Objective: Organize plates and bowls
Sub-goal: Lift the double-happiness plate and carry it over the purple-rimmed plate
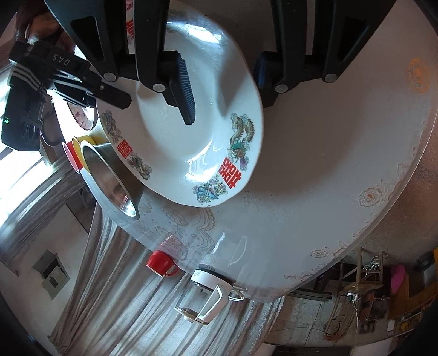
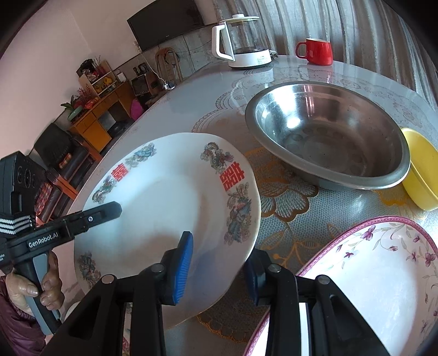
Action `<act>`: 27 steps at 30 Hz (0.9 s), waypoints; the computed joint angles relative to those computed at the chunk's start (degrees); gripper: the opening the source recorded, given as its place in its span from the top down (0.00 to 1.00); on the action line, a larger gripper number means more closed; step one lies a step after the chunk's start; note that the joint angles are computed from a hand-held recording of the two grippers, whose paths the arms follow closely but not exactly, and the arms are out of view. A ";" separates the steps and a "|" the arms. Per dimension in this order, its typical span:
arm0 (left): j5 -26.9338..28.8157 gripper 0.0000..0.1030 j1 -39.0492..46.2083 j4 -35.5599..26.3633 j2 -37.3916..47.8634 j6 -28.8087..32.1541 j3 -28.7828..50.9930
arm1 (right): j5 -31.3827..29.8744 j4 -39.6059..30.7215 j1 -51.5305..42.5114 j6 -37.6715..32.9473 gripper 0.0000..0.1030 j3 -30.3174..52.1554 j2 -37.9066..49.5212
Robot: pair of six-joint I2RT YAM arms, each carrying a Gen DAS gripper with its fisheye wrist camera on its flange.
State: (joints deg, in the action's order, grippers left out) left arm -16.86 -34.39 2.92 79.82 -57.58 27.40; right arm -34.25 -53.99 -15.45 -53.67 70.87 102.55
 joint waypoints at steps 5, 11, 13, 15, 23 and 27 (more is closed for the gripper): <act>-2.98 0.72 -4.63 -2.66 -0.45 1.55 1.31 | 0.10 2.88 -0.03 0.25 0.67 -2.63 -2.22; -4.26 0.73 -7.92 -3.61 -0.29 1.90 1.89 | -2.01 0.84 -2.09 -1.12 0.69 -1.73 -2.06; -3.76 0.73 -8.11 -2.61 -0.14 1.66 1.37 | -2.15 0.50 -2.48 -1.68 0.69 -1.57 -1.63; -4.00 0.73 -8.41 -2.71 0.31 1.60 1.82 | -2.28 1.04 -2.63 -1.73 0.70 -2.01 -2.06; -6.56 0.72 -10.60 -4.07 0.04 1.41 2.61 | -4.19 1.01 -4.35 -3.27 0.70 -2.76 -2.99; -8.53 0.71 -13.01 -5.83 -1.12 0.81 3.17 | -5.07 0.13 -5.77 -4.69 0.70 -2.97 -3.39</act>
